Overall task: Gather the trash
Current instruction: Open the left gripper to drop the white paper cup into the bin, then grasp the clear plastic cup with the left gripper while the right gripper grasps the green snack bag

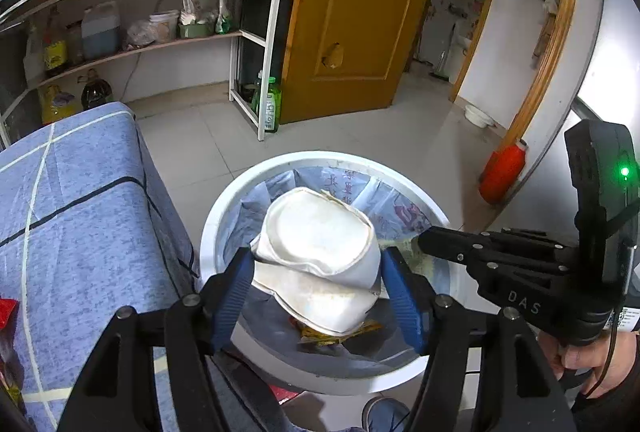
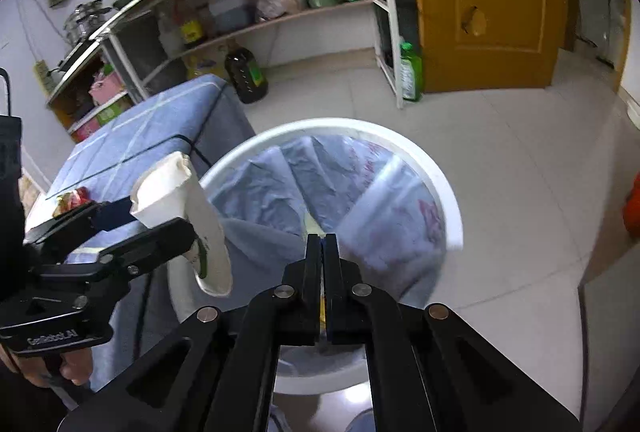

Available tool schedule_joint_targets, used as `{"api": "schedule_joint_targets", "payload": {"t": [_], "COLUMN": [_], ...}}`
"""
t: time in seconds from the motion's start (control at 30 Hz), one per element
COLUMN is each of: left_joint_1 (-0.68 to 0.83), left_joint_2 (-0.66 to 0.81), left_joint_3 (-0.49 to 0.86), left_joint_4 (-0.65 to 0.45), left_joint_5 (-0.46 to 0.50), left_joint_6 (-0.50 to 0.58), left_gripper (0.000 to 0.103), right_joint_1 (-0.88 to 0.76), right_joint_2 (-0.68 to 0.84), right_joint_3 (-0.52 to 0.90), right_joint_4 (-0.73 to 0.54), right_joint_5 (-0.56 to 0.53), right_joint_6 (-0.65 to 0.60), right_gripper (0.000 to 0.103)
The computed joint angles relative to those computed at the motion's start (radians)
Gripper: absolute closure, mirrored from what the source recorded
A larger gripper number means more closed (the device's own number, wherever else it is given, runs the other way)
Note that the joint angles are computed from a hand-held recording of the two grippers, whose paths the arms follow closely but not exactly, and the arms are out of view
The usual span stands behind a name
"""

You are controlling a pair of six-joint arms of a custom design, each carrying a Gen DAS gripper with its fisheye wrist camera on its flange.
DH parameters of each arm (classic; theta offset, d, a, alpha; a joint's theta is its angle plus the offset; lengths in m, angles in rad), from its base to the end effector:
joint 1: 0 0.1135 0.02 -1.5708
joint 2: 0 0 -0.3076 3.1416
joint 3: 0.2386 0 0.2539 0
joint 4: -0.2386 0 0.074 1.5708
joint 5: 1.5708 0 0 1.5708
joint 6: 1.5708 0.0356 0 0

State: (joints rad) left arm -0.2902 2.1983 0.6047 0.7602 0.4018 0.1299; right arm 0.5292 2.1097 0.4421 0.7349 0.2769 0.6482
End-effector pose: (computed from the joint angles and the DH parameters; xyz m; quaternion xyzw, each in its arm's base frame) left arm 0.3091 -0.1068 0.0355 0.2609 0.8789 -0.2138 0.3371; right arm 0.2451 0.1321 0.0392 0.0991 0.9362 0.0635 0.3311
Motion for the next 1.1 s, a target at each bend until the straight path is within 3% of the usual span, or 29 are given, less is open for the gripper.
{"api": "schedule_joint_targets", "payload": {"t": [0.17, 0.23, 0.3, 0.57, 0.77, 1.1], "left_joint_1": [0.007, 0.010, 0.017, 0.048, 0.094, 0.340], "left_joint_2": [0.005, 0.003, 0.004, 0.005, -0.028, -0.144], "left_joint_3": [0.012, 0.009, 0.013, 0.003, -0.048, -0.253], "left_joint_4": [-0.019, -0.016, -0.019, 0.007, 0.046, 0.211], "left_joint_5": [0.010, 0.012, 0.020, 0.060, 0.080, 0.173], "left_joint_6": [0.003, 0.001, -0.003, -0.021, -0.027, 0.049], "left_gripper": [0.035, 0.035, 0.034, 0.026, 0.026, 0.026], "right_joint_1": [0.000, 0.007, 0.019, 0.033, 0.071, 0.228], "right_joint_2": [-0.009, -0.021, -0.038, -0.084, -0.121, -0.174], "right_joint_3": [-0.029, -0.039, -0.051, -0.072, -0.059, 0.011], "right_joint_4": [0.030, 0.042, 0.050, 0.070, 0.050, 0.011], "right_joint_5": [0.022, 0.032, 0.042, 0.061, 0.080, 0.122], "right_joint_6": [0.025, 0.029, 0.037, 0.033, 0.028, 0.005], "right_gripper": [0.088, 0.071, 0.064, 0.063, 0.063, 0.063]}}
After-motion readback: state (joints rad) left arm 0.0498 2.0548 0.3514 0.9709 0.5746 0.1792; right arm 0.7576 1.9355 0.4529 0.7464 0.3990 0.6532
